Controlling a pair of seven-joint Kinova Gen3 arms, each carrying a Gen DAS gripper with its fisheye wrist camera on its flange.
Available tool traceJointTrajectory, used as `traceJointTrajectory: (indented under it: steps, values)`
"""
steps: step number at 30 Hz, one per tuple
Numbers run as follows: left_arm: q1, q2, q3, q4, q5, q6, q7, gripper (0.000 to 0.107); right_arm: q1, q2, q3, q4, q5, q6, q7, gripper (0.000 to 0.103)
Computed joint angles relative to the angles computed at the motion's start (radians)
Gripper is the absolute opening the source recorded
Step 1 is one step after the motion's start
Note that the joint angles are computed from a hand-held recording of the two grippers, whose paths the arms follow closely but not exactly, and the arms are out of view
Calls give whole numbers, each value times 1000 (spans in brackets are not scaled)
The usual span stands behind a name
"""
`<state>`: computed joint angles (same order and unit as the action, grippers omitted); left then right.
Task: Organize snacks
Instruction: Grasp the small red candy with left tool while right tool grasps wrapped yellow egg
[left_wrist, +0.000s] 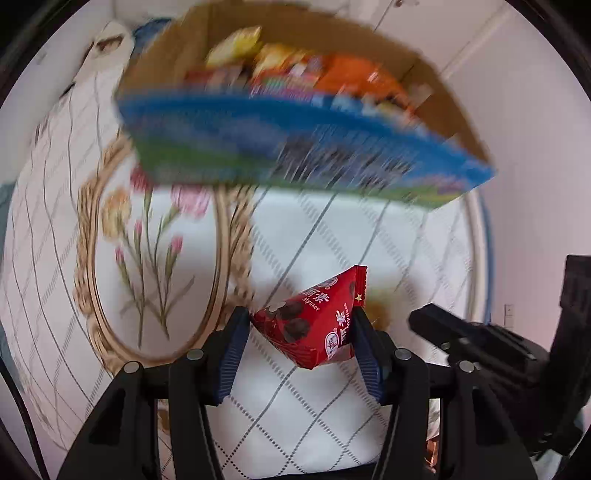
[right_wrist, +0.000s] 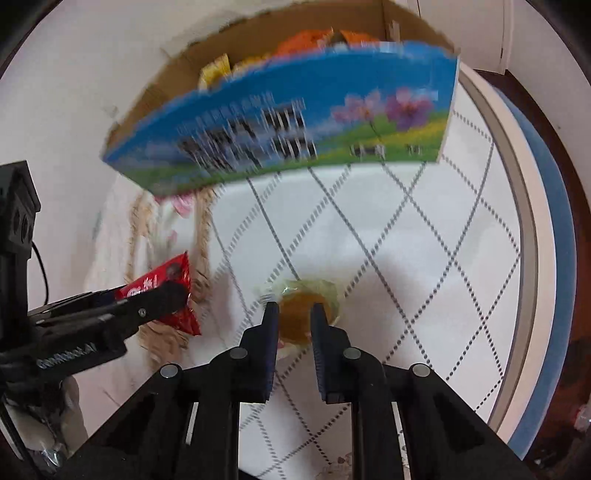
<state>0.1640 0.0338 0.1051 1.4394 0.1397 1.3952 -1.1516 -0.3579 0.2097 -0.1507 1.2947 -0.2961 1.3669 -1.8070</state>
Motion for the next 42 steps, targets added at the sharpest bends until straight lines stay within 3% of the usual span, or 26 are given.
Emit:
traceJointTrajectory:
  steps: [2,5,7,8,10,15,21,24,31,37,40,42]
  values:
    - [0,19,2,-59,-19,13,-24,53,-4,9,7,-37,12,7,18,19]
    - [-4,38,-4,-99,-39,24,-48,53,35,53,6,-69,-52,38,30,20]
    - [-15,61,-7,-120,-35,38,-51,53,43,84,4,-84,-69,70,30,30]
    - [-14,65,-12,-112,-33,42,-53,52,39,96,9,-85,-77,81,28,35]
    - [-16,36,-29,-51,-30,46,-51,53,54,109,-6,-56,-113,75,37,35]
    - [-36,52,-26,61,-11,22,-51,52,-11,125,-11,2,-30,22,35,36]
    - [-53,72,-31,142,34,-4,-50,52,-32,158,-21,21,-5,5,87,42]
    - [-58,73,-33,161,39,-14,-48,52,-21,141,-11,32,-35,-2,43,42]
    - [-60,78,-32,203,44,-49,-42,53,63,72,7,142,-152,-50,-30,58]
    - [-45,89,-24,214,31,-66,-24,53,119,95,-21,189,-278,-103,24,59]
    - [-40,96,-25,225,28,-76,-9,52,50,111,-20,162,-206,-123,1,56]
    - [-45,93,-28,240,34,-86,-13,52,13,117,-15,136,-148,-111,-17,44]
